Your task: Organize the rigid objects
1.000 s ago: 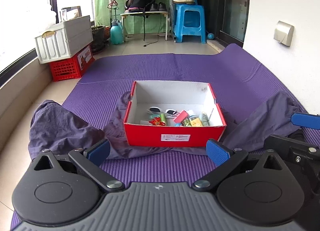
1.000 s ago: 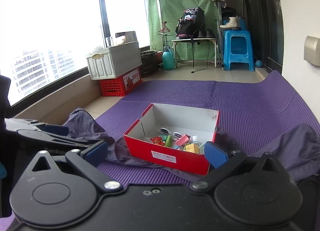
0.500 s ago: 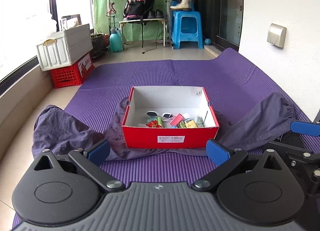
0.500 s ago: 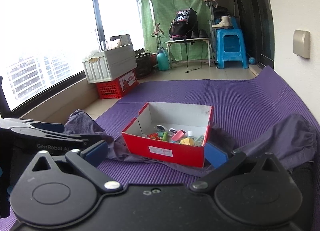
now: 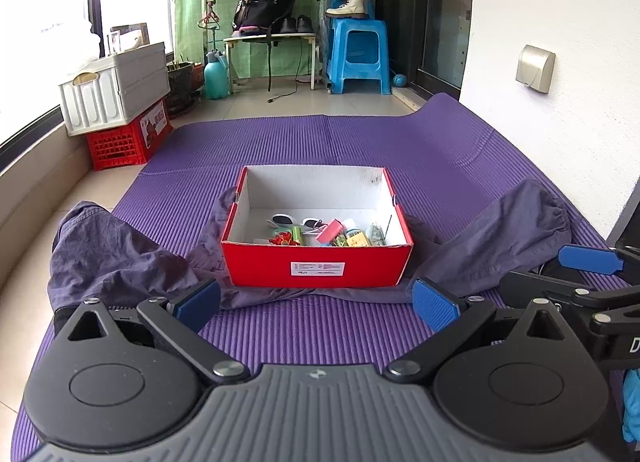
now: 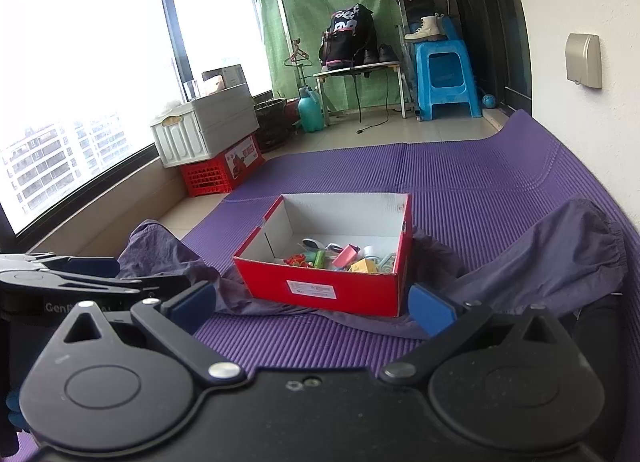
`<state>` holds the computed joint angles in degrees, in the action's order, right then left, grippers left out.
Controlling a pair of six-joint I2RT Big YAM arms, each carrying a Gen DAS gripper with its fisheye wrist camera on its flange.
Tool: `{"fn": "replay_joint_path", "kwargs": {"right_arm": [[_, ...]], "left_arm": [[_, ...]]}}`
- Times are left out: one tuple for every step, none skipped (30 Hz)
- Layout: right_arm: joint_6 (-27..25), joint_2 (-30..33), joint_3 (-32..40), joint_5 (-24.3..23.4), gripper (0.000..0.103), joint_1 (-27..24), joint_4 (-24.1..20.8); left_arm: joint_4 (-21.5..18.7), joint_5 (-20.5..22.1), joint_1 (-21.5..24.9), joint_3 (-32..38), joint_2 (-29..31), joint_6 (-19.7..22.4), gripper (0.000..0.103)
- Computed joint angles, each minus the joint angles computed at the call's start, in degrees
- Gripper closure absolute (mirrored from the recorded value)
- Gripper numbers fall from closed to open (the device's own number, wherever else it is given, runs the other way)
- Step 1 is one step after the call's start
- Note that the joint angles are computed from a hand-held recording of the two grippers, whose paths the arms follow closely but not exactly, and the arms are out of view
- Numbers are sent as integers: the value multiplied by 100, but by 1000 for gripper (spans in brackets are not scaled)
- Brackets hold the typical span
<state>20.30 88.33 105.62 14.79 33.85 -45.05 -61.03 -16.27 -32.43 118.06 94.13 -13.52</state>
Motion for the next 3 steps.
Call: {"fn": "replay_joint_path", "kwargs": {"right_arm": [[15, -10, -21, 1, 0, -6, 8], [32, -20, -40, 5, 0, -14, 8], [44, -32, -61, 8, 0, -23, 4]], "left_arm": [[-8, 3, -6, 1, 0, -17, 0], [-22, 27, -6, 20, 14, -24, 0], [-37, 59, -5, 30, 18, -23, 0]]}}
